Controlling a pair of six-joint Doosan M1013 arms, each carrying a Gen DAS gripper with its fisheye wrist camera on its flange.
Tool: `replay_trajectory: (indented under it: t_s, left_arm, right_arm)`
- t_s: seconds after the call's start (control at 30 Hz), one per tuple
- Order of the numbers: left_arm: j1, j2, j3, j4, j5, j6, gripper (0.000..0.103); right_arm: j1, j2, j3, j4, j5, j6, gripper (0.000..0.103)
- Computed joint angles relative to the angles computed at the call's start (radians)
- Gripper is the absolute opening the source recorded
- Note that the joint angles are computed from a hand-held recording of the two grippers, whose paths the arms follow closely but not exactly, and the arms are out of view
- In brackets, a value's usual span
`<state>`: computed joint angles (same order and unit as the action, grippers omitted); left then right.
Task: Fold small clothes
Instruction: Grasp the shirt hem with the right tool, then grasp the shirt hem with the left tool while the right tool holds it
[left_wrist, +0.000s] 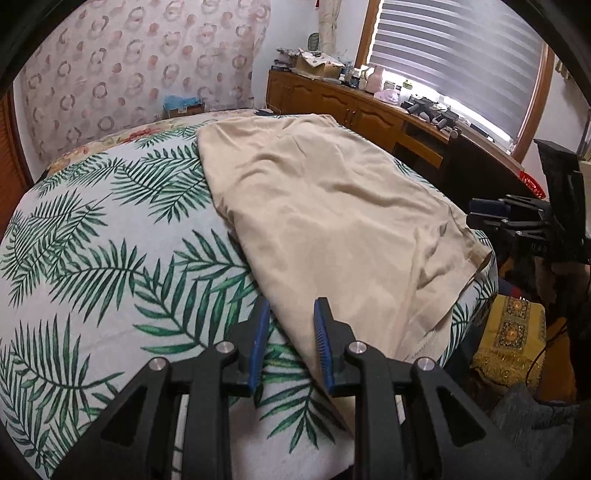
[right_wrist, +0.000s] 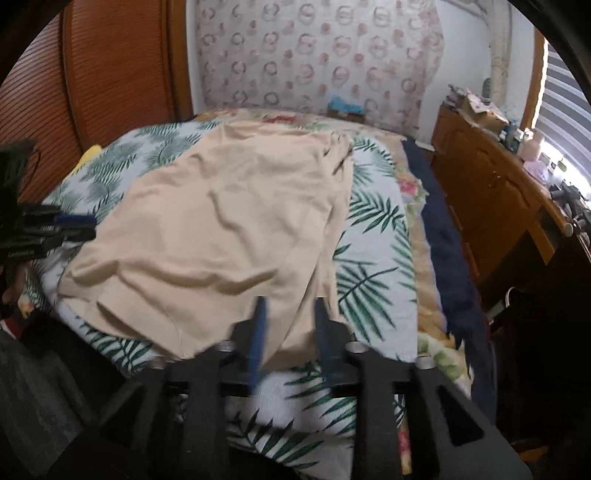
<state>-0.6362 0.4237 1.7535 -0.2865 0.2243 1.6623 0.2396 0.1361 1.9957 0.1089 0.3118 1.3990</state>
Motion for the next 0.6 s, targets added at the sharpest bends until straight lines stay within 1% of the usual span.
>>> replay_trajectory:
  t_s: [0.03,0.17,0.27,0.37,0.47,0.6]
  left_arm:
    - [0.001,-0.001,0.001,-0.01,0.004,0.008,0.022]
    - [0.003,-0.003,0.008,-0.025,0.012,0.015,0.023]
    - [0.004,0.0,0.008,-0.026,0.016,0.012,0.023]
    - [0.005,0.004,0.005,-0.035,0.025,0.02,0.023]
    - [0.005,0.004,0.007,-0.047,0.03,0.035,0.024]
    - [0.006,-0.003,0.016,-0.097,0.037,0.082,0.027]
  right_arm:
    - [-0.001,0.003,-0.001,-0.002,-0.005,0.009,0.047]
    - [0.0,0.028,-0.011,-0.03,0.004,0.045,0.051]
    - [-0.005,0.042,-0.014,0.011,0.007,0.019,0.052]
    - [-0.007,0.048,-0.013,0.02,0.007,0.019,0.054]
    - [-0.006,0.05,-0.014,-0.003,0.009,0.044,0.058]
    - [-0.006,0.052,-0.011,-0.046,0.007,0.089,0.064]
